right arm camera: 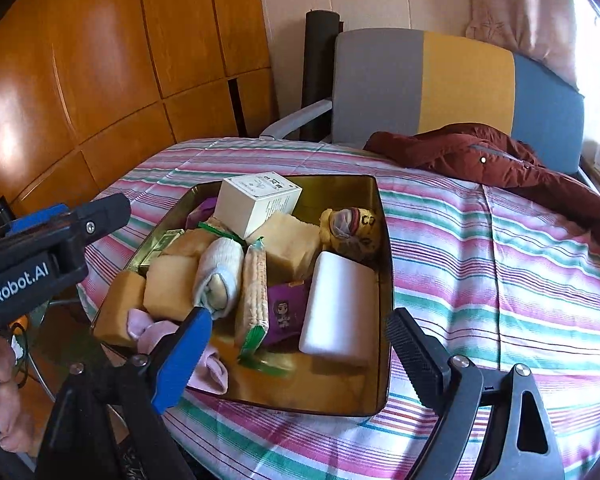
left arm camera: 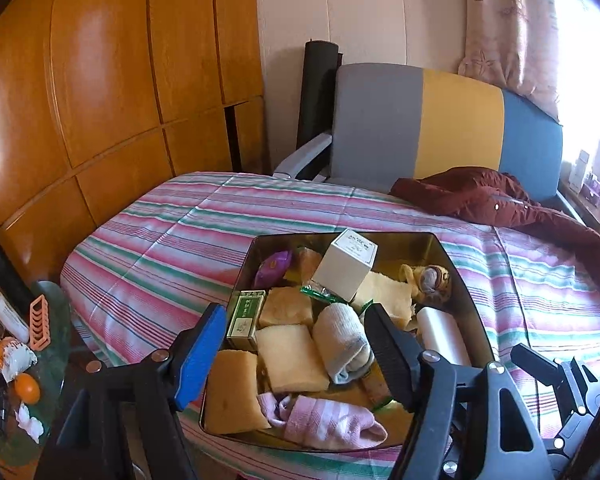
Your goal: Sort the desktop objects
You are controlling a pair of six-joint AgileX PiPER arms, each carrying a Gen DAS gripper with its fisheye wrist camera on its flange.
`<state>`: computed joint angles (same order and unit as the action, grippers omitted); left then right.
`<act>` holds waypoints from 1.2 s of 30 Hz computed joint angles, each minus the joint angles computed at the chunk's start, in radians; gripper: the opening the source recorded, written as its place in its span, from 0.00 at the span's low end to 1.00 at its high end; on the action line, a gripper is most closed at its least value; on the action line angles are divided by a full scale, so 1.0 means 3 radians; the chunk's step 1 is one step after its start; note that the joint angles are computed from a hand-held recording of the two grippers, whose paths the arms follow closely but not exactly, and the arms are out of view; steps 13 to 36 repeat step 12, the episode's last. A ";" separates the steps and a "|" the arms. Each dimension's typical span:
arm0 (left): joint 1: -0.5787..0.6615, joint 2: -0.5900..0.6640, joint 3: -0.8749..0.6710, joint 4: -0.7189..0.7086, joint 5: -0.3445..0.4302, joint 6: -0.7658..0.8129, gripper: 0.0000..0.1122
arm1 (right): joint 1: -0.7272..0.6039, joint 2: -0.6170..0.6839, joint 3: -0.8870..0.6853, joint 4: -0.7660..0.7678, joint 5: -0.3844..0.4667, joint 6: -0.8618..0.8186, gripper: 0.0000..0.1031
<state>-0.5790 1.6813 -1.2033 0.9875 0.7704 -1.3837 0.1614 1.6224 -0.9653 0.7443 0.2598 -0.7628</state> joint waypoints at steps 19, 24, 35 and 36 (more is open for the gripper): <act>0.0053 0.0025 0.0029 0.0013 -0.0025 0.0018 0.53 | 0.0001 0.0005 0.0045 0.0142 -0.0097 -0.0112 0.88; 0.0053 0.0025 0.0029 0.0013 -0.0025 0.0018 0.53 | 0.0001 0.0005 0.0045 0.0142 -0.0097 -0.0112 0.88; 0.0053 0.0025 0.0029 0.0013 -0.0025 0.0018 0.53 | 0.0001 0.0005 0.0045 0.0142 -0.0097 -0.0112 0.88; 0.0053 0.0025 0.0029 0.0013 -0.0025 0.0018 0.53 | 0.0001 0.0005 0.0045 0.0142 -0.0097 -0.0112 0.88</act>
